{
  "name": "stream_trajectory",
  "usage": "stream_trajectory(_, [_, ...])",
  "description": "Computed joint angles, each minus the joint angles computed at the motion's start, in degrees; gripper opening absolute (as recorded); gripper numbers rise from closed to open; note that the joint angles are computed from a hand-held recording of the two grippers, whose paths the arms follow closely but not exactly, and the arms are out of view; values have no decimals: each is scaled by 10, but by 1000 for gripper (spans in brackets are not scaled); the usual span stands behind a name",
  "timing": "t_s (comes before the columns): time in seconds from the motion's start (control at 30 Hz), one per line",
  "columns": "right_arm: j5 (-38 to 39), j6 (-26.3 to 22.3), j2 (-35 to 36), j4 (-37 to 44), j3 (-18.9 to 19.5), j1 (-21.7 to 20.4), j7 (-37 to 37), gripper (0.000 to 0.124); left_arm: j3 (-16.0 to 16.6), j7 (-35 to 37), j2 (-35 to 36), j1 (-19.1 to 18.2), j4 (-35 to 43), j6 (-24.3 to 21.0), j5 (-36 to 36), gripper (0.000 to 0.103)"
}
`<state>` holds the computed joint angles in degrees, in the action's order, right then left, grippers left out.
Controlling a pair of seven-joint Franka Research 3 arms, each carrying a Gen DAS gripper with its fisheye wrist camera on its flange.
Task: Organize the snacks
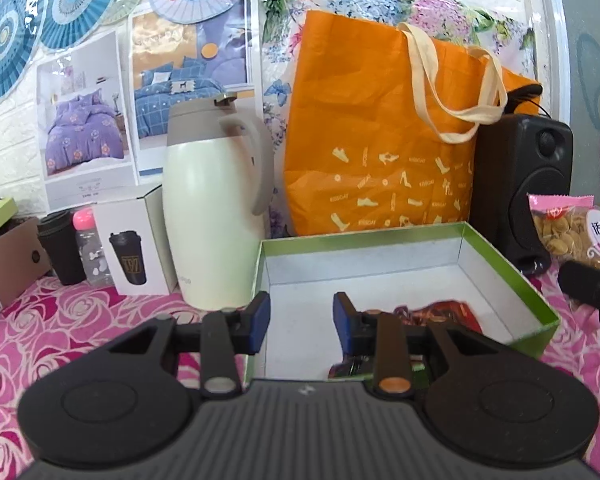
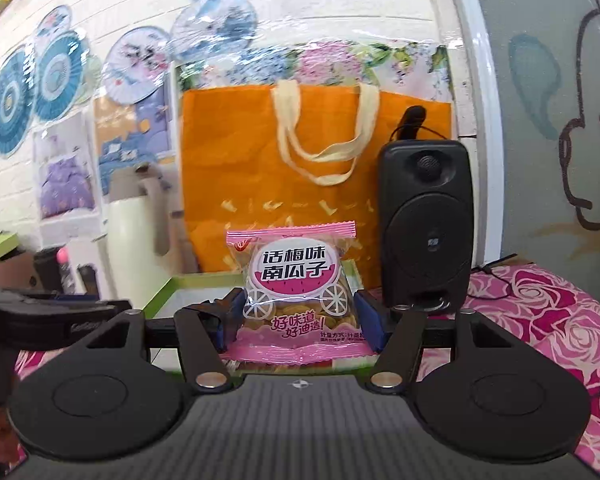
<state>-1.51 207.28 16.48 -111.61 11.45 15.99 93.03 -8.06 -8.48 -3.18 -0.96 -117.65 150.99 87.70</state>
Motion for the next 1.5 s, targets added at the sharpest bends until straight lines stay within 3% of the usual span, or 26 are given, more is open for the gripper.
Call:
stream_trajectory(0.07, [26, -6, 23, 32, -15, 21, -28, 98, 4, 13, 19, 2, 19, 4, -8, 31])
stream_trajectory(0.13, [22, -30, 43, 62, -9, 17, -37, 98, 12, 25, 35, 6, 30, 15, -28, 31])
stream_trajectory(0.27, [-60, -94, 87, 110, 90, -79, 6, 98, 32, 28, 47, 22, 29, 63, -72, 31])
stream_trajectory(0.4, [-60, -164, 127, 152, 163, -135, -4, 98, 54, 21, 43, 49, 9, 153, -123, 30])
stream_trajectory(0.5, [-37, -178, 137, 163, 166, -134, -22, 98, 54, -10, 30, 59, -1, 156, -99, 28])
stream_trajectory(0.57, [-21, -186, 137, 172, 131, -101, -35, 98, 50, 11, 27, 60, -6, 152, -109, 28])
stream_trajectory(0.7, [3, -177, 132, 169, 82, -55, -67, 98, 30, 72, -1, 49, -40, 100, -116, 31])
stream_trajectory(0.8, [17, -166, 134, 160, 144, -104, -87, 98, 22, 89, -31, 48, -83, 103, -106, 39])
stream_trajectory(0.83, [24, -162, 133, 158, 152, -110, -92, 98, 30, 140, -35, 48, -95, 132, -160, 41])
stream_trajectory(0.9, [35, -147, 124, 144, 166, -122, -102, 98, 38, 162, -38, 62, -116, 199, -195, 43])
stream_trajectory(0.97, [26, -128, 115, 121, 206, -160, -99, 98, 42, 221, -36, 65, -133, 232, -261, 43])
stream_trajectory(1.1, [-32, -100, 104, 79, 279, -238, -60, 98, 44, 387, -21, 54, -153, 242, -395, 43])
stream_trajectory(1.2, [-69, -89, 99, 61, 304, -269, -28, 98, 36, 443, -10, 62, -160, 270, -416, 44])
stream_trajectory(1.27, [-97, -94, 103, 59, 317, -283, -12, 98, 26, 456, -5, 66, -154, 257, -414, 44])
stream_trajectory(1.37, [-134, -104, 107, 55, 331, -299, 10, 98, 29, 521, -3, 54, -157, 249, -484, 41])
stream_trajectory(1.43, [-152, -104, 110, 54, 332, -301, 21, 98, 19, 483, -8, 66, -156, 239, -453, 30])
stream_trajectory(1.5, [-164, -102, 108, 48, 329, -300, 33, 98, 6, 402, -13, 83, -153, 232, -376, 30])
